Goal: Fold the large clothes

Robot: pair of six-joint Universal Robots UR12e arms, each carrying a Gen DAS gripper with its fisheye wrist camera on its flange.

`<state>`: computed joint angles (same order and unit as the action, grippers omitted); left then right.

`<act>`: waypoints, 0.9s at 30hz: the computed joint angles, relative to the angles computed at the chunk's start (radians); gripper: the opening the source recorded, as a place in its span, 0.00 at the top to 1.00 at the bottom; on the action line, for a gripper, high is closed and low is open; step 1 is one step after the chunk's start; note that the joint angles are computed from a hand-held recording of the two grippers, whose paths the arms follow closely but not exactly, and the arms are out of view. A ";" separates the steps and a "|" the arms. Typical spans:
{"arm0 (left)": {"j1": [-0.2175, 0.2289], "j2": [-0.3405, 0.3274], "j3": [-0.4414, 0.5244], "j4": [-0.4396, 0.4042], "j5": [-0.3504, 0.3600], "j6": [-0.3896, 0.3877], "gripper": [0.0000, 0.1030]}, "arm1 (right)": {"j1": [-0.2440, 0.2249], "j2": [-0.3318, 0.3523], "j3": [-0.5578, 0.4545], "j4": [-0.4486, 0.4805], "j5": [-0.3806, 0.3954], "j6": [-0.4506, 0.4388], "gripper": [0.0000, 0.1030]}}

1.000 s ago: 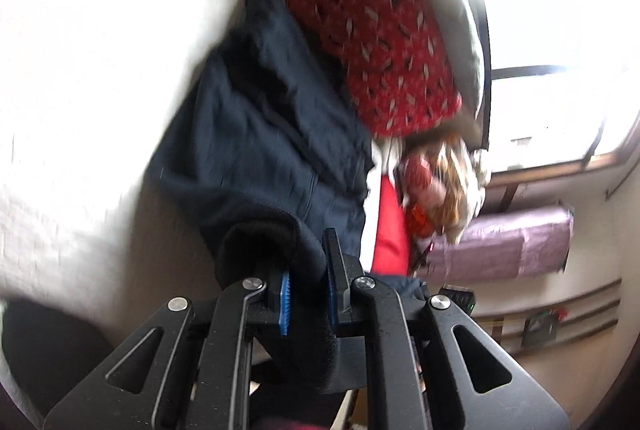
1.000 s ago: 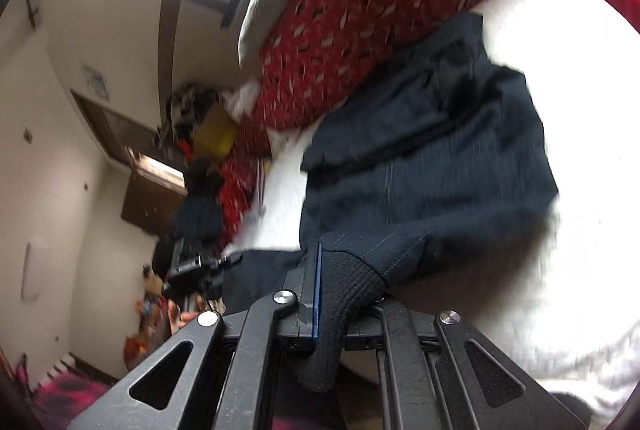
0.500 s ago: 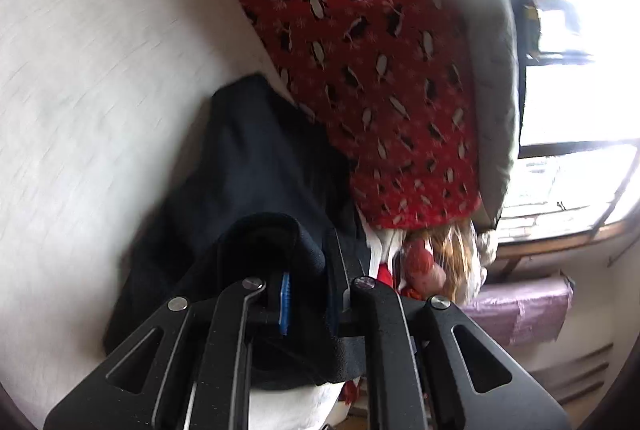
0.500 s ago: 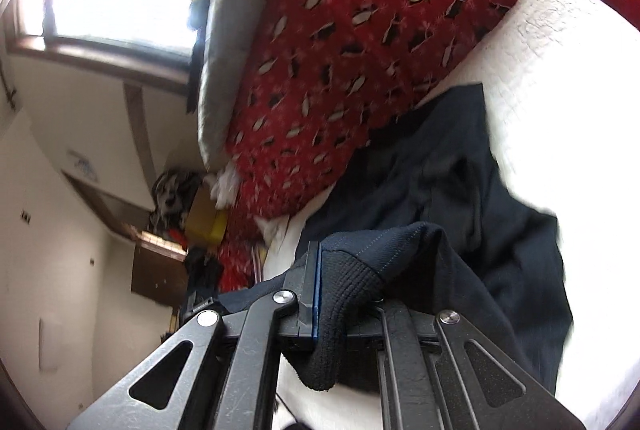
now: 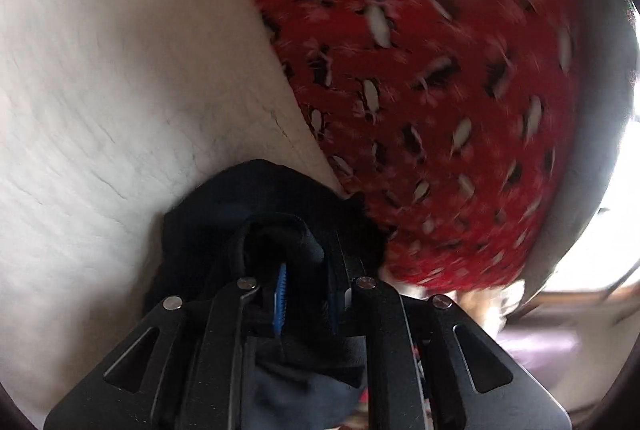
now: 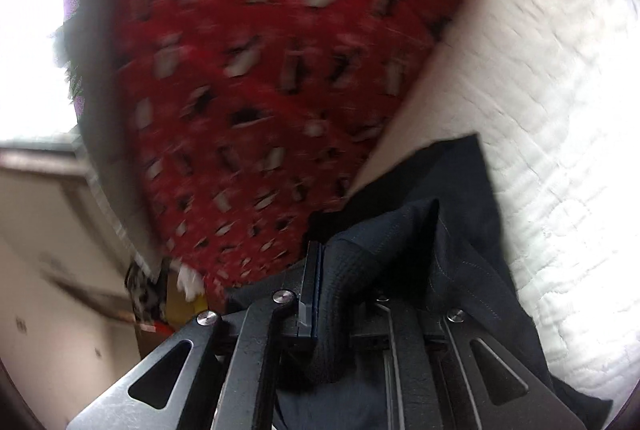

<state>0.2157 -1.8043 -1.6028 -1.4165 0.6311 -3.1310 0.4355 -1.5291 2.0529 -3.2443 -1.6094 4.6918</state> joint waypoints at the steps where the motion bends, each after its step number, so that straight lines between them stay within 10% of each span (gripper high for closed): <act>1: 0.007 -0.003 -0.005 -0.008 -0.035 -0.014 0.87 | -0.005 0.005 0.007 -0.014 0.007 0.030 0.88; 10: 0.029 0.002 0.025 -0.154 -0.204 0.123 0.67 | 0.009 -0.025 0.073 -0.217 -0.120 0.069 0.52; 15: 0.041 0.030 -0.020 0.095 -0.263 -0.027 0.31 | 0.014 -0.098 0.073 -0.020 -0.126 -0.019 0.48; 24: -0.020 0.015 0.097 -0.213 0.101 0.400 0.28 | 0.012 -0.114 -0.024 0.357 -0.109 -0.257 0.42; 27: -0.052 0.024 0.092 -0.194 0.209 0.474 0.28 | 0.005 -0.079 -0.082 0.476 -0.102 -0.309 0.42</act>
